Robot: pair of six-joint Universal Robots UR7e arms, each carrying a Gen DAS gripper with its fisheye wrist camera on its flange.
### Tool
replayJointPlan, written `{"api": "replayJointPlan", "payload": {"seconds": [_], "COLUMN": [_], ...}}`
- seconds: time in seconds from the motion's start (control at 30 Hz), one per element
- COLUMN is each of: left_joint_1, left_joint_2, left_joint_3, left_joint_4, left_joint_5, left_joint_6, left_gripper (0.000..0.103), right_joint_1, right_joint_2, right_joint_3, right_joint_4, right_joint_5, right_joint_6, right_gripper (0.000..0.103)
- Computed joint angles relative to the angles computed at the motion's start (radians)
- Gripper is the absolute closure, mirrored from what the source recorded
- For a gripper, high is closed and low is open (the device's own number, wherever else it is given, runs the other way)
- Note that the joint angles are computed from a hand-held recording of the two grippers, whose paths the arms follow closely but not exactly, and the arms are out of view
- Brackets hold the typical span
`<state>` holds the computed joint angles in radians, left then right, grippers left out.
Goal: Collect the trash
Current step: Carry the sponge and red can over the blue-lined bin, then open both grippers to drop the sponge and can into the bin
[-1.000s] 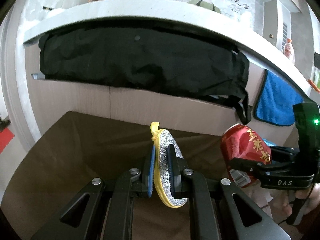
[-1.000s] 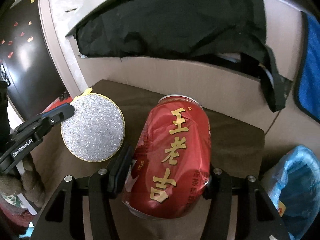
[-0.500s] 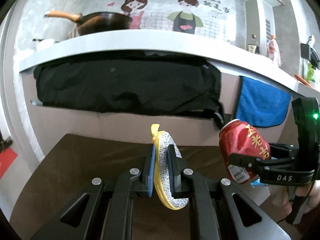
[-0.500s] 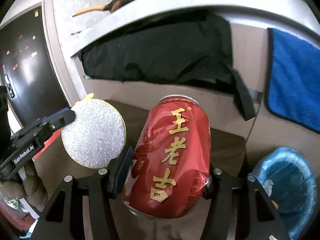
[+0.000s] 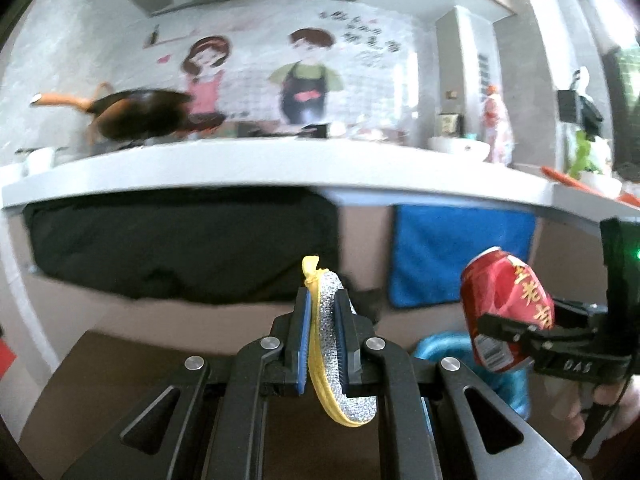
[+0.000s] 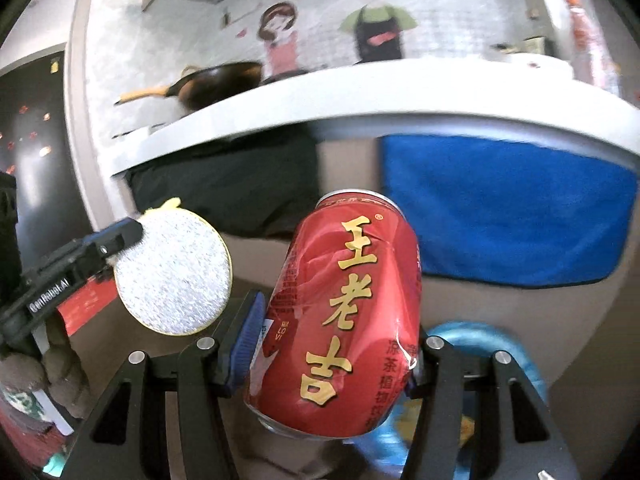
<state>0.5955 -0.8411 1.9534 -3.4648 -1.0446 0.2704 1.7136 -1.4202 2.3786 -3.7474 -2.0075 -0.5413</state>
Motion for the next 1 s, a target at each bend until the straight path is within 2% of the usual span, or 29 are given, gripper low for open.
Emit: {"api": "replayJointPlan", "payload": {"seconds": [0.2,0.4,0.7,1.0], "left_joint_1": [-0.052,-0.056,-0.024,0.011], "left_joint_2": [0.125,0.216,0.302,0.347], "left_joint_3": [-0.090,-0.134,-0.191,-0.227], "left_joint_4": [-0.032,0.025,0.125,0.185], "left_joint_5": [-0.060,-0.119,-0.167,-0.180], "left_joint_6": [0.010,-0.056,-0.124,-0.165], "left_gripper": [0.091,0.091,0.091,0.091], "right_joint_1": [-0.092,-0.201,-0.357,-0.422], "right_joint_2": [-0.140,-0.231,-0.235,-0.171], "right_joint_3": [0.042,0.074,0.088,0.062], "right_joint_4": [0.004,0.021,0.064,0.093], "right_joint_5": [0.029,0.086,0.191,0.231], "right_joint_6": [-0.016,-0.017,0.008,0.014], "right_gripper": [0.049,0.049,0.049,0.049]}}
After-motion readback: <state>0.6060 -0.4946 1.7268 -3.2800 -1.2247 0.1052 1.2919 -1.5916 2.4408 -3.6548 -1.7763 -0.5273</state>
